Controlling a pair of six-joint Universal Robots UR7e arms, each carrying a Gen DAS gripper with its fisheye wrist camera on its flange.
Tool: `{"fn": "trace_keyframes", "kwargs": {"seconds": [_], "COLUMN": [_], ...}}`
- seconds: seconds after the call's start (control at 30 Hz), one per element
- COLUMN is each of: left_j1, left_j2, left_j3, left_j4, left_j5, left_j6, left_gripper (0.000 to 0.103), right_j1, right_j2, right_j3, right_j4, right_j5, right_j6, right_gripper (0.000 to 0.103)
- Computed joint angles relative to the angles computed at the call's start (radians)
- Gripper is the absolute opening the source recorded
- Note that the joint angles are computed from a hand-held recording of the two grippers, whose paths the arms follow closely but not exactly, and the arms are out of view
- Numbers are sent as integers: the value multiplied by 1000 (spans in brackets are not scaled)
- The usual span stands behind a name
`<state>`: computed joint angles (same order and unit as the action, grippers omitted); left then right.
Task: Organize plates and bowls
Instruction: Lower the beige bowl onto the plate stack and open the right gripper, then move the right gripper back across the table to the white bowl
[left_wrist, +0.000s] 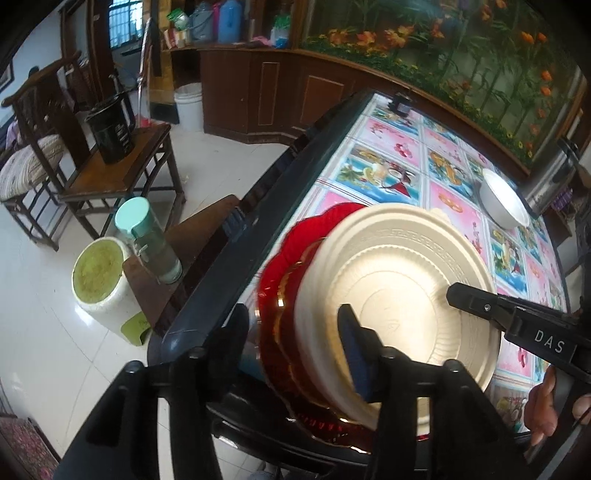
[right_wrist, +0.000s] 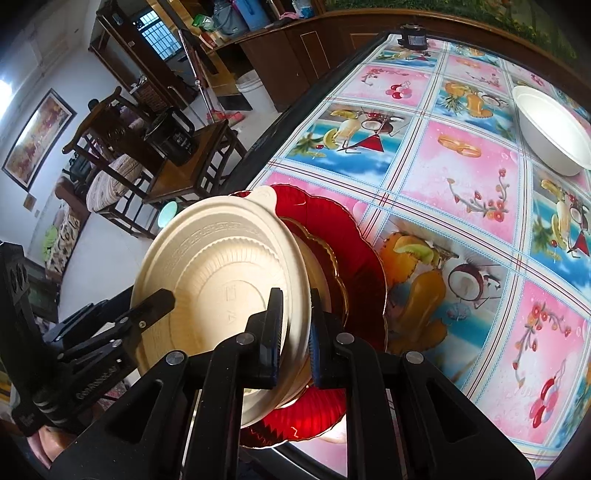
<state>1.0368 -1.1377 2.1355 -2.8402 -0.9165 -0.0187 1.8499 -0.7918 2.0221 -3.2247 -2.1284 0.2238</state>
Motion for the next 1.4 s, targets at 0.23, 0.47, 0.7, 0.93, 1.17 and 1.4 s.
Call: {"fn": "trace_keyframes", "kwargs": {"seconds": [0.23,0.47,0.7,0.93,1.17,1.4], "left_j1": [-4,-4,-64,-121,-184,-281], "left_j2": [-32,-34,-36,-17,17,121], "left_j3": [19,18,64,94,110,99], "left_j4": [-59,-61,-142,-183,-159,-175], "left_j5": [23,20,73,85,65,45], "left_j6": [0,-2,20,47,46,88], "left_gripper": [58,59,61,69,70,71], "right_j1": [-17,-33,-26,-71,-144,-217], "right_j2": [-14,-24,-39,-71,-117,-192], "right_j3": [25,72,123,191,287,388], "right_j4": [-57,-197,-362,-448,-556,-636], "right_j5": [80,155,101,58,37,66], "right_j6": [-45,-83,-123,-102,-105,-99], "right_gripper": [19,37,39,39,39,39]}}
